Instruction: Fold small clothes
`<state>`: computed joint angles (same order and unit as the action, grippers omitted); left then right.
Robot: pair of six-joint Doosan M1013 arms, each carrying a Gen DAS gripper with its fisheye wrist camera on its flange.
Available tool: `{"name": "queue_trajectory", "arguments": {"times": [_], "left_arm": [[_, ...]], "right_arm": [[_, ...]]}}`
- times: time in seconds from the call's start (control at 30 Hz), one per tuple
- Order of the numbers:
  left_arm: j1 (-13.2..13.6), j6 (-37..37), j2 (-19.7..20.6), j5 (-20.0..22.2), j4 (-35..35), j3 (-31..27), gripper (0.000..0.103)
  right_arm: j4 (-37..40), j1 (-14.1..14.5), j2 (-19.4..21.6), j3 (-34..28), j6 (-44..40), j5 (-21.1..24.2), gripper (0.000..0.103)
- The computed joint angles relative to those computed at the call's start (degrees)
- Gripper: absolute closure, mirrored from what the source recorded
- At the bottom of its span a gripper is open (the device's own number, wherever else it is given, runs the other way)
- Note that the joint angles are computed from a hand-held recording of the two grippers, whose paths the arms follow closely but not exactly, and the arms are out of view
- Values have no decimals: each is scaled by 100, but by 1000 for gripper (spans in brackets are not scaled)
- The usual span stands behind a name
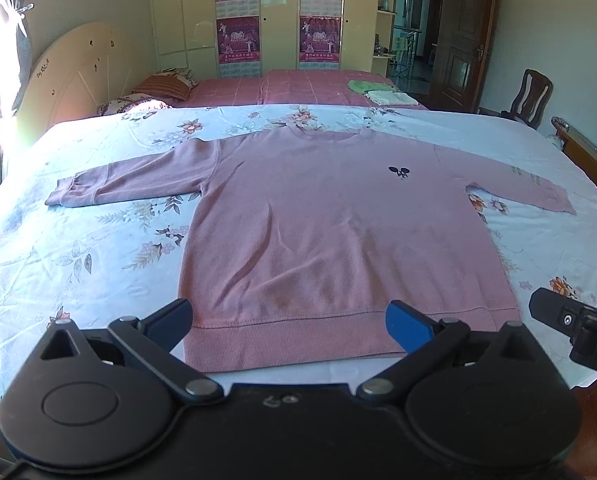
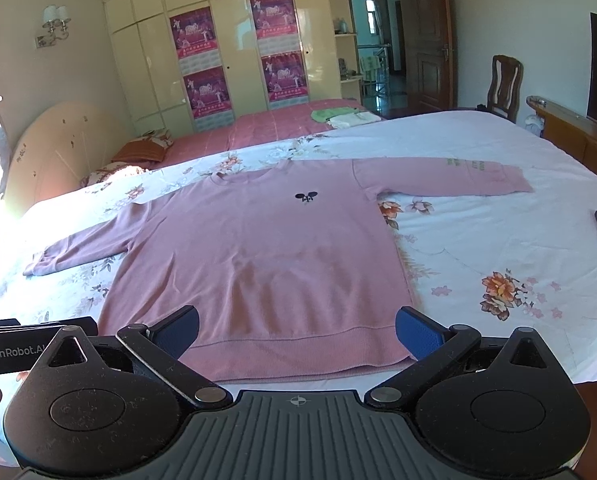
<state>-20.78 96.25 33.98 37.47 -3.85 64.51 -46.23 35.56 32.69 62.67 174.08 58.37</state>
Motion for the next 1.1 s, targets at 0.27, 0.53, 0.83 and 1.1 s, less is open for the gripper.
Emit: {"name": "queue_trajectory", "arguments": {"times": [0.27,0.53,0.83,1.1], "left_arm": [[-14,-63,-8,7,57,6,0],[-21,-89,-16,14,81,13,0],[-64,-228,-38,-27,197,57,0],[-81,-245,-36,-43,220,60,0]], "right_arm": [[5,-6,-16,46,7,-55,0],[-20,-3,-44,99,42,-93,0],[-27,-4,-69,134,67,-98,0],[-21,-18,-84,146,67,-79,0]]}}
